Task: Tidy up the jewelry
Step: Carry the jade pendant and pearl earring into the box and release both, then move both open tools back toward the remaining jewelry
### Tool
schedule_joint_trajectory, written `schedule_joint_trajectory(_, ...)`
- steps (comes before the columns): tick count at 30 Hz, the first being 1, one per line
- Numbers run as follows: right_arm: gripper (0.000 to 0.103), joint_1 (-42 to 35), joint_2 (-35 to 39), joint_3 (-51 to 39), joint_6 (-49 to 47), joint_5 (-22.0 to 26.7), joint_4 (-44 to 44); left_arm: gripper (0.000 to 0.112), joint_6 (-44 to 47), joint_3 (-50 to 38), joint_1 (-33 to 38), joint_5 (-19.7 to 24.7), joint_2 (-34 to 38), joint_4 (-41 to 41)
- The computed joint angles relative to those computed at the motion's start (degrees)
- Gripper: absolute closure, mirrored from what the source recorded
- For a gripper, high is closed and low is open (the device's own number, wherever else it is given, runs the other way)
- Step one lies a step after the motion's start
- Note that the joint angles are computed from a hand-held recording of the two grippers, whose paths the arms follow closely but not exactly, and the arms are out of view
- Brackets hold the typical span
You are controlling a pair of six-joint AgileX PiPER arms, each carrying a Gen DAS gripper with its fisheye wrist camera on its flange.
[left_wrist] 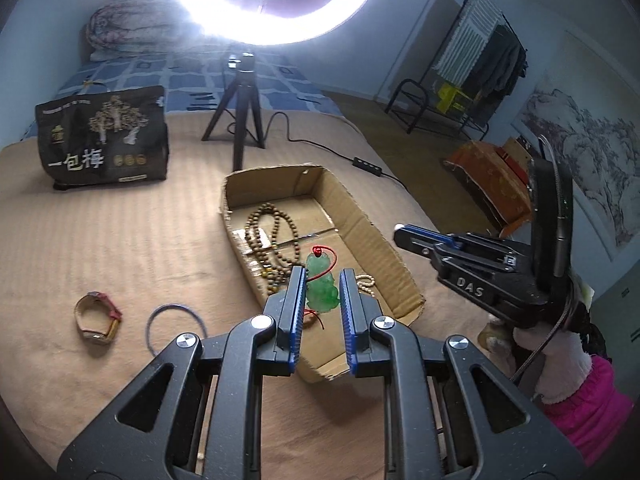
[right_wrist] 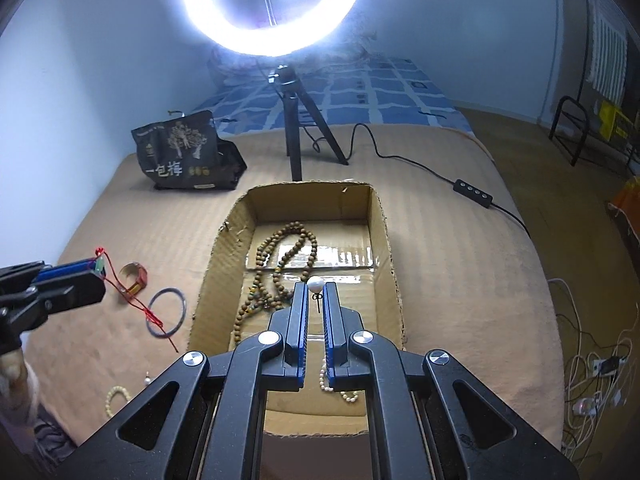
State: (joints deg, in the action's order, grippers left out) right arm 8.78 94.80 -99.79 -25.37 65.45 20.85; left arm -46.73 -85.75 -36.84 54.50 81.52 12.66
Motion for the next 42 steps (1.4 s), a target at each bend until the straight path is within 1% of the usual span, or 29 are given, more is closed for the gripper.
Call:
schedule_joint_trajectory(10, 0.097, 0.2, 1.2, -1.0, 0.9, 0.1, -0.4, 0.097, 1.3, -1.7, -1.4, -0.4, 4.6, -1.3)
schedule_joint_trajectory(17, 0.097, 0.3, 1.6, -1.0, 1.1, 0.1, -0.3, 0.097, 1.5, -2.3, -1.8, -0.5, 6.1, -1.6)
schedule_joint_trajectory(23, 0.097, 0.7, 1.7, -1.1, 2.6, -0.1, -2.0, 0.095, 2.1, -3.2, -2.1, 0.8, 7.7, -1.6)
schedule_joint_trajectory(24, 0.09, 0.5, 1.7, -1.1, 2.9, -0.2, -2.2, 0.087, 2.0, -3.4, -2.3, 1.2, 7.9, -1.2)
schedule_joint_trajectory(25, 0.083, 0.6, 1.8, -1.2, 3.3, -0.3, -2.6, 0.073, 1.8, -3.4, -2.4, 1.6, 8.1, -0.8)
schedule_joint_trajectory(26, 0.063, 0.6, 1.7, -1.2, 3.8, -0.5, -3.0, 0.068, 1.3, -3.2, -2.5, 1.4, 8.0, -0.3)
schedule_joint_trajectory(27, 0.049, 0.4, 1.3, -0.7, 4.0, -1.3, -3.0, 0.066, 0.9, -2.9, -2.5, 1.2, 7.8, 0.1)
schedule_joint_trajectory(28, 0.046, 0.3, 0.9, -0.3, 4.0, -1.9, -2.9, 0.066, 0.5, -2.8, -2.5, 1.4, 7.8, 0.4)
schedule_joint_trajectory(30, 0.045, 0.0, 0.8, -0.5, 4.2, -2.0, -2.6, 0.065, 0.6, -2.8, -2.2, 1.5, 7.8, 0.1)
schedule_joint_trajectory(31, 0.045, -0.1, 0.8, -0.6, 4.4, -2.0, -2.5, 0.063, 0.5, -2.6, -2.1, 1.4, 7.7, 0.1)
schedule_joint_trajectory(32, 0.044, -0.2, 0.8, -0.6, 4.8, -2.1, -2.5, 0.059, 0.5, -2.5, -2.0, 1.3, 7.6, 0.1)
schedule_joint_trajectory(33, 0.039, -0.2, 0.8, -0.7, 5.3, -2.2, -2.8, 0.051, 0.2, -2.2, -2.1, 1.1, 7.5, 0.4)
schedule_joint_trajectory(34, 0.037, 0.0, 0.8, -0.6, 5.8, -2.4, -3.3, 0.046, -0.4, -2.1, -2.3, 1.3, 7.4, 1.2)
schedule_joint_trajectory(35, 0.034, 0.1, 0.8, -0.6, 6.2, -2.7, -3.8, 0.045, -1.0, -2.1, -2.6, 1.4, 7.3, 2.0)
schedule_joint_trajectory(42, 0.034, 0.6, 0.9, -0.8, 7.4, -2.6, -5.0, 0.045, -1.4, -2.3, -2.4, 1.9, 7.4, 2.0)
